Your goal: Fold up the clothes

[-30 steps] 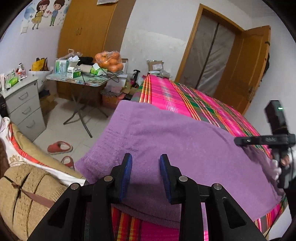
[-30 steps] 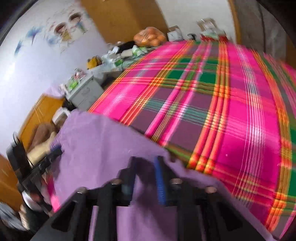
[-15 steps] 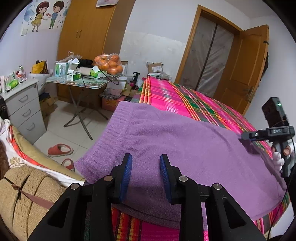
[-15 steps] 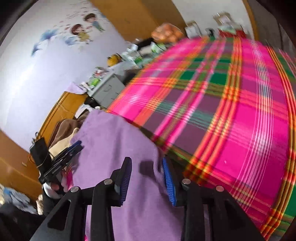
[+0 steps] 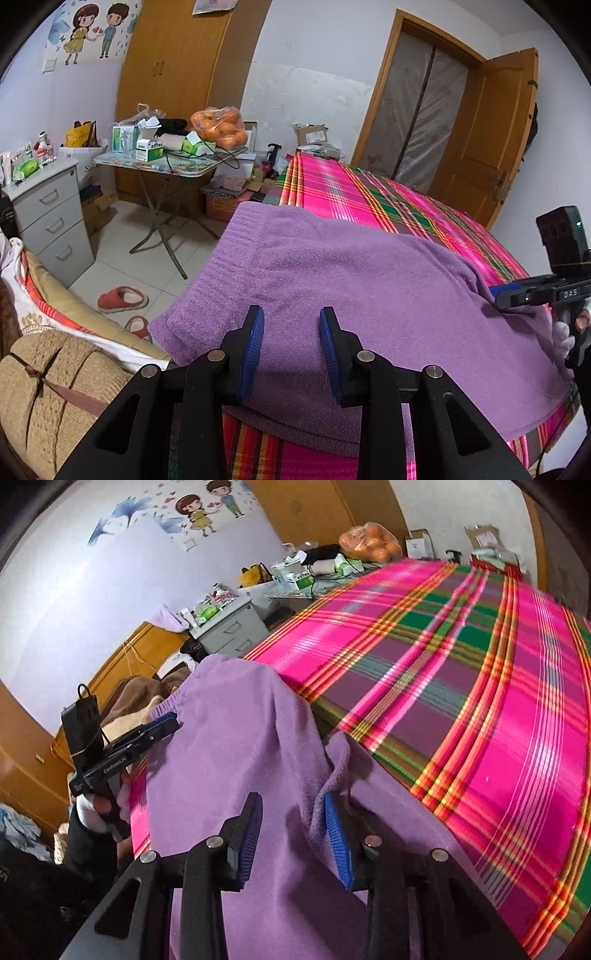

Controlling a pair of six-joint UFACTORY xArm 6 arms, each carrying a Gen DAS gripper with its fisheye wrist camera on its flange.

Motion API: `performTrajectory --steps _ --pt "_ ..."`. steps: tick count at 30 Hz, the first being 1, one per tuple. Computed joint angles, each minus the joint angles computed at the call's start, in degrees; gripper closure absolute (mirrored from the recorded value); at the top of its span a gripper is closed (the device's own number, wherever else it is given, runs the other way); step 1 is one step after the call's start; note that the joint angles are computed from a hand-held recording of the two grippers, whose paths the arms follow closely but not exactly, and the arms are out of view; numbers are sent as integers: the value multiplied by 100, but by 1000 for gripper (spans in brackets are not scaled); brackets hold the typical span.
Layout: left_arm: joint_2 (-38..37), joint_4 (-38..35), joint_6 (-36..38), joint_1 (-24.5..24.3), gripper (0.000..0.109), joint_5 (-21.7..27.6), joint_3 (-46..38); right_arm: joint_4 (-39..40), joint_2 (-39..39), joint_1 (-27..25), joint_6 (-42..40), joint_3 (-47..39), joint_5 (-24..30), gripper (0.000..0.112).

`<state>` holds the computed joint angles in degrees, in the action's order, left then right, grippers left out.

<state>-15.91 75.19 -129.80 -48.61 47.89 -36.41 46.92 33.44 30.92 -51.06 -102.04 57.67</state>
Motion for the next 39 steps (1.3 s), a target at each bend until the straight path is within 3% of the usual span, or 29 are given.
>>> performTrajectory --steps 3,6,11,13,16,20,24,33,39 --pt "3 -16 27 4 76 6 -6 148 -17 -43 -73 -16 109 74" --pt "-17 -6 21 19 76 -10 12 441 281 -182 125 -496 764 73" --pt "-62 9 20 47 76 -40 42 1242 1582 -596 1912 -2193 1742 73" --pt "-73 28 3 61 76 -60 56 1260 2166 -679 2735 -2973 1968 79" --pt "-80 57 -32 70 76 -75 68 1292 2761 -740 3392 -3782 2223 90" --pt "-67 100 -83 91 76 -100 68 1190 2955 -727 3594 -4144 2311 91" --pt "-70 144 -141 97 76 -119 84 1183 2699 -672 3447 -3765 2089 105" --pt "-58 147 -161 65 76 -94 86 2067 1833 -757 2790 -2164 1177 110" --pt "-45 121 -145 43 76 -67 62 1769 1552 -732 2864 -1813 271 112"
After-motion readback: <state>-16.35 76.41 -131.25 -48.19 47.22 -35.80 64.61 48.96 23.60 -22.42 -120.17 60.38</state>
